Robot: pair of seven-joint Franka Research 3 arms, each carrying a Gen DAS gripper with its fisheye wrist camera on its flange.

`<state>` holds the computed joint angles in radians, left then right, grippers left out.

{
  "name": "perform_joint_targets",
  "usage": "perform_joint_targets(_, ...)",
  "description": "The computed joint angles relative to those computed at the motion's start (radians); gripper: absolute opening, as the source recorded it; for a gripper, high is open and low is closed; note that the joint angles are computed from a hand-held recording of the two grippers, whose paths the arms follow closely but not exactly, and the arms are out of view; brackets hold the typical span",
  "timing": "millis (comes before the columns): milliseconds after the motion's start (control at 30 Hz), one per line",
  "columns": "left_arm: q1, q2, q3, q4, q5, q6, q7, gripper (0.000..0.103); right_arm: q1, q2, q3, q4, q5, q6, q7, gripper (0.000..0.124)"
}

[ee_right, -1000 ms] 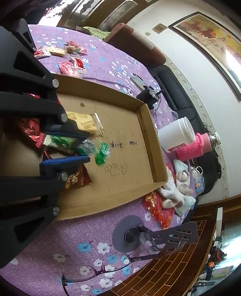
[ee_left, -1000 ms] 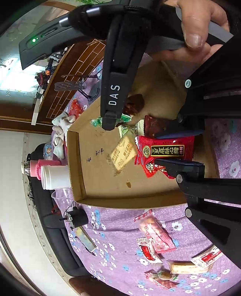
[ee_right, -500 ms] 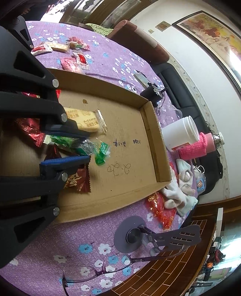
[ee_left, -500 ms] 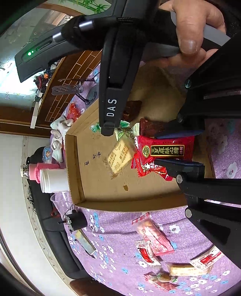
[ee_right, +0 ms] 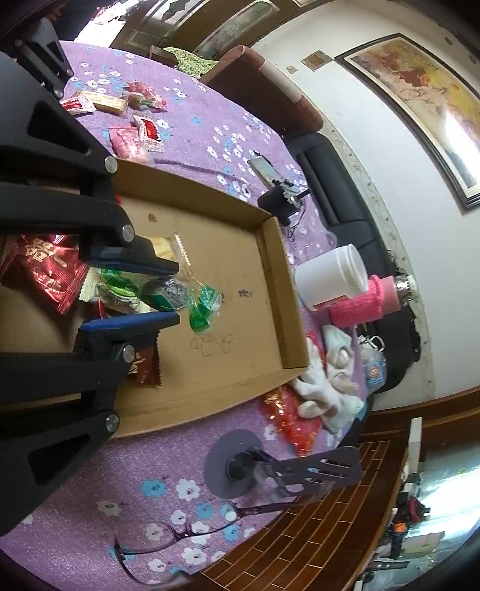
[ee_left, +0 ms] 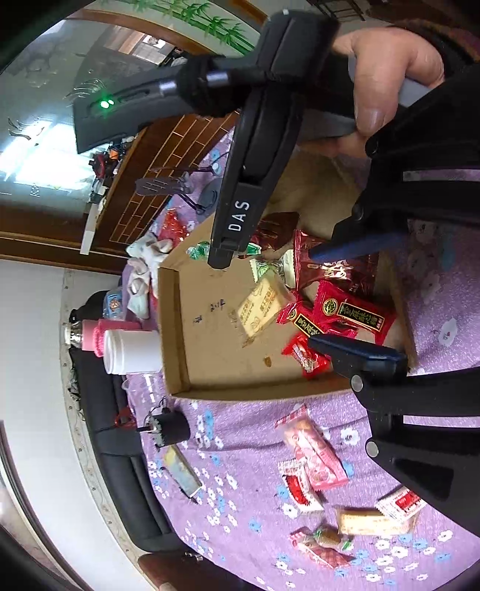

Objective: Organize snacks
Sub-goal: 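Open both grippers to drop the snack bar and green candy into the tray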

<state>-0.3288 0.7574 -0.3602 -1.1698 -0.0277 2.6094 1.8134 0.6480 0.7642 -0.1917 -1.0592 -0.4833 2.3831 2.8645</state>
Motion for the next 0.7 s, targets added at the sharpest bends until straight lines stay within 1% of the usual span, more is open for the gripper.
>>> perform_joint_targets(200, 0.06, -0.087, -0.033, -0.135, -0.037, 0.074, 0.03, 0.042, 0.017, 0.007, -0.017, 0.016, -0.034, -0.003, 0.01, 0.019)
perform_joint_targets(500, 0.13, -0.185, -0.051, -0.285, -0.071, 0.158, 0.052, 0.042, 0.032, 0.042, -0.025, 0.079, -0.066, -0.033, -0.013, 0.019)
perform_joint_targets(633, 0.171, -0.234, -0.063, -0.369, -0.09, 0.202, 0.065, 0.042, 0.04, 0.05, -0.03, 0.095, -0.082, -0.022, -0.018, 0.019)
perform_joint_targets(700, 0.182, -0.251, -0.057, -0.4, -0.093, 0.215, 0.061, 0.042, 0.042, 0.062, -0.029, 0.115, -0.086, -0.021, -0.032, 0.019)
